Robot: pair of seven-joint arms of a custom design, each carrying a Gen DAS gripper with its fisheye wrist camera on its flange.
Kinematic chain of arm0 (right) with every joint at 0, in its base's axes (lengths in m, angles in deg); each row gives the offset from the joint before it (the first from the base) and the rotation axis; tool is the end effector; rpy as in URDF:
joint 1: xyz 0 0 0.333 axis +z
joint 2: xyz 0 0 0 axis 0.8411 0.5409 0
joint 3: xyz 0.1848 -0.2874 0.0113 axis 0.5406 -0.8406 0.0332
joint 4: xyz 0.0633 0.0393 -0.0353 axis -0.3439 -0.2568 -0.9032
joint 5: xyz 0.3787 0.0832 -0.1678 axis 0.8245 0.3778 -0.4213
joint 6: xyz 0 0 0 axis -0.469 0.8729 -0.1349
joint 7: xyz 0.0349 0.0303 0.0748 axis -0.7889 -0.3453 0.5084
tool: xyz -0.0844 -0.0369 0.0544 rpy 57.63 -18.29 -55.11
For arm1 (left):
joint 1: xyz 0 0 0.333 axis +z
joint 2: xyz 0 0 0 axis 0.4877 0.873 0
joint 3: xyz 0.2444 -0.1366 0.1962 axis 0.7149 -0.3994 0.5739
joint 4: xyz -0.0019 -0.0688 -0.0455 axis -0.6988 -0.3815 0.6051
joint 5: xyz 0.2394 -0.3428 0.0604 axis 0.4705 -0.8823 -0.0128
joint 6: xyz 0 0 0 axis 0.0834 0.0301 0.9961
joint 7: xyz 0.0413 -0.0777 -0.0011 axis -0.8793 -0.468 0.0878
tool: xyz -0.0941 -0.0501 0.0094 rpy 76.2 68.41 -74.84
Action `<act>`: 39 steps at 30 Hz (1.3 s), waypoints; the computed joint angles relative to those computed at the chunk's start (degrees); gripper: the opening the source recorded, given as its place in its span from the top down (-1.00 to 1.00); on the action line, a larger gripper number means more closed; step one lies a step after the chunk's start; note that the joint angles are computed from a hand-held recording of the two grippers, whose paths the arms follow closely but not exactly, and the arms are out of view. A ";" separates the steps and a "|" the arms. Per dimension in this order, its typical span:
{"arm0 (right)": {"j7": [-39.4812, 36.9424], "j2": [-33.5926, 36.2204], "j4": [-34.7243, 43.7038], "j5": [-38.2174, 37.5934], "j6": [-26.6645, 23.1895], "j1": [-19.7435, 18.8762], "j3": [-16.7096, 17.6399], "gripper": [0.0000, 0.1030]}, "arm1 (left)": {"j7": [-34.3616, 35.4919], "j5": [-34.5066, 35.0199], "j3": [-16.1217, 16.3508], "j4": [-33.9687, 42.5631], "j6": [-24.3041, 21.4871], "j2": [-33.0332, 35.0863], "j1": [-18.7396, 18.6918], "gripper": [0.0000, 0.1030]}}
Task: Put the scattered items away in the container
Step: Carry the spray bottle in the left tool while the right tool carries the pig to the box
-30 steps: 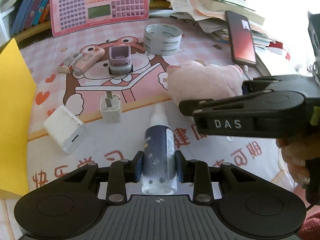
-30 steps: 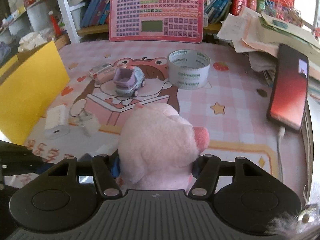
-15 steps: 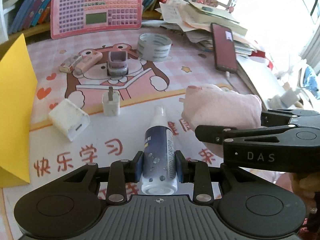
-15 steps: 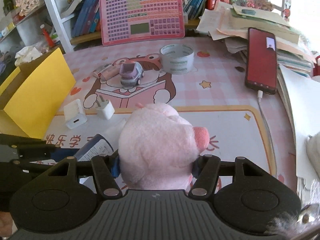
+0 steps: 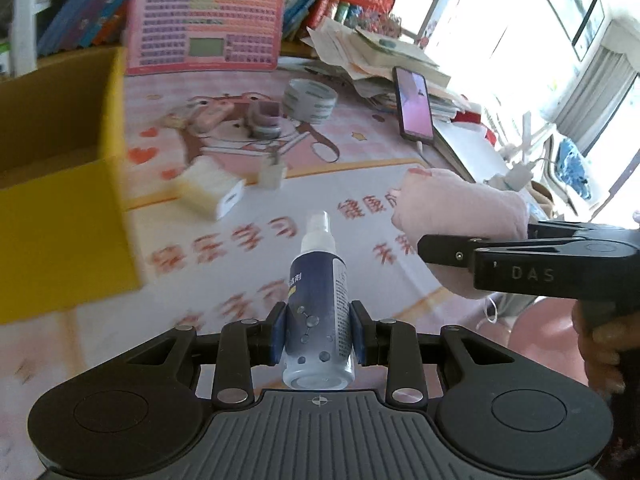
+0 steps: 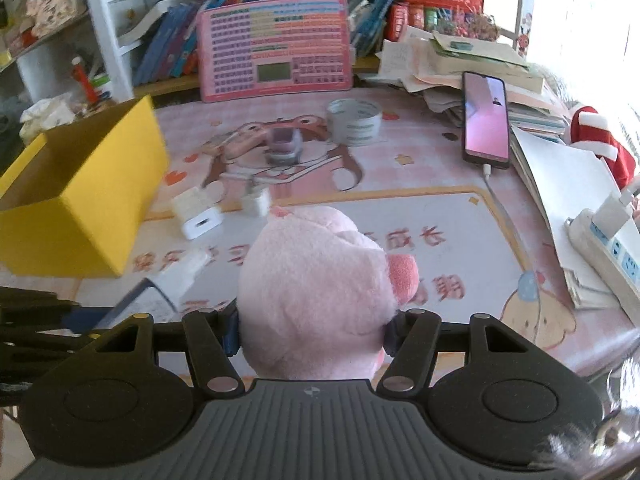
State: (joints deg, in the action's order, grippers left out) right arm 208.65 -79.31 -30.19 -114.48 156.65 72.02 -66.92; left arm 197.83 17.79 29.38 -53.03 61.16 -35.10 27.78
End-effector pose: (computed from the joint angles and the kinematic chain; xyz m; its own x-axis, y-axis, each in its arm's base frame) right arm 0.6395 0.1675 0.4750 -0.0606 -0.9966 -0.0566 -0.7336 0.0829 -0.6745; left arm 0.6913 -0.2030 0.4491 -0.5186 -0.7971 0.3095 -0.7390 0.2357 -0.6311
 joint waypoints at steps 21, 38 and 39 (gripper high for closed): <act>-6.97 1.51 3.44 8.51 0.46 8.73 6.67 -0.16 | 15.68 -20.16 10.28 -15.92 -2.47 -16.79 3.99 0.40; -15.27 7.06 11.59 9.34 3.38 12.92 4.96 -0.16 | 21.80 -27.98 12.79 -15.56 -0.48 -17.62 5.08 0.40; -15.70 7.33 12.01 9.64 3.66 12.92 5.00 -0.16 | 22.53 -28.41 12.80 -15.42 -0.66 -17.58 5.22 0.40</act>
State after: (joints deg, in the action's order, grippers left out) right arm 192.95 -71.98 -18.18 -104.84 160.31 84.95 -61.93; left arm 220.35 -10.62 42.18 -68.45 60.50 -52.68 33.00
